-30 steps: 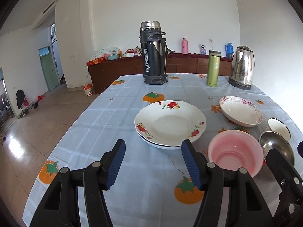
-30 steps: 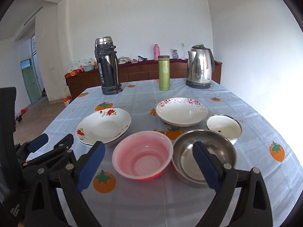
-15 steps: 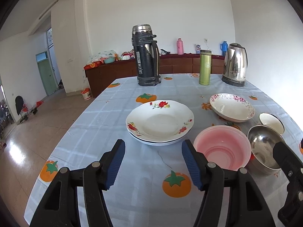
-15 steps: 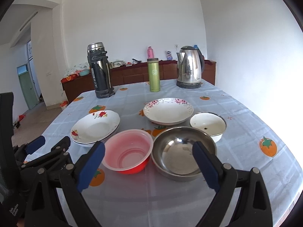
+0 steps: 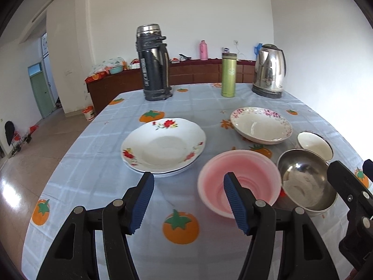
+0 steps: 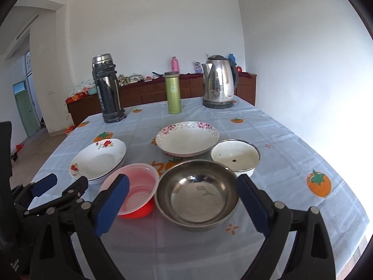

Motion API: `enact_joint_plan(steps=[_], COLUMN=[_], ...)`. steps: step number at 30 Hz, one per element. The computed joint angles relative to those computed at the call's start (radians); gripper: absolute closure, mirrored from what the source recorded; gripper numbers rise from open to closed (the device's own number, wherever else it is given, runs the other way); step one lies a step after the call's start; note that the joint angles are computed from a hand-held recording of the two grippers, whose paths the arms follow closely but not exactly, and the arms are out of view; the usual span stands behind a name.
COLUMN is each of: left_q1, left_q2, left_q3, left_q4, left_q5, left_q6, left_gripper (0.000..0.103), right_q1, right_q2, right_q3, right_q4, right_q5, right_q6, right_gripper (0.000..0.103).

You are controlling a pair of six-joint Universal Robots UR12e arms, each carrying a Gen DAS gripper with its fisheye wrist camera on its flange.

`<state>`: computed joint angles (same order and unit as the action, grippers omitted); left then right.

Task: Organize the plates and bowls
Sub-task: 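Withdraw both grippers and move toward the pink-rimmed floral plate, then bring both grippers down to the rim of the pink-rimmed floral plate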

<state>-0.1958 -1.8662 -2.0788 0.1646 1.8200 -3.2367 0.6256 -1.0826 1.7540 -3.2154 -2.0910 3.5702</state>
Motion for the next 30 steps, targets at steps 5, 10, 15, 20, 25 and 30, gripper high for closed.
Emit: enact_joint_plan(steps=[5, 10, 15, 20, 25, 30], left_q1=[-0.009, -0.013, -0.003, 0.006, 0.008, 0.023], left_q2=[-0.013, -0.021, -0.026, -0.039, -0.063, -0.089], left_q3=[0.03, 0.06, 0.099, 0.151, 0.219, 0.3], left_q4=[-0.019, -0.036, -0.078, -0.148, -0.235, -0.371], left_q5=[-0.003, -0.005, -0.036, -0.064, -0.09, -0.16], left_q6=[0.009, 0.022, 0.036, 0.05, 0.071, 0.065], left_gripper=[0.038, 0.038, 0.038, 0.038, 0.039, 0.039], right_q1=[-0.016, -0.039, -0.065, -0.101, -0.137, -0.186], right_q2=[-0.006, -0.014, -0.02, -0.024, -0.014, -0.005], right_q3=[0.0, -0.002, -0.013, -0.028, -0.059, -0.098], right_q4=[0.017, 0.031, 0.049, 0.094, 0.137, 0.224], right_q5=[0.007, 0.013, 0.021, 0.071, 0.113, 0.22], right_q6=[-0.012, -0.028, -0.061, -0.082, -0.102, -0.124], right_gripper=[0.012, 0.013, 0.016, 0.023, 0.026, 0.037])
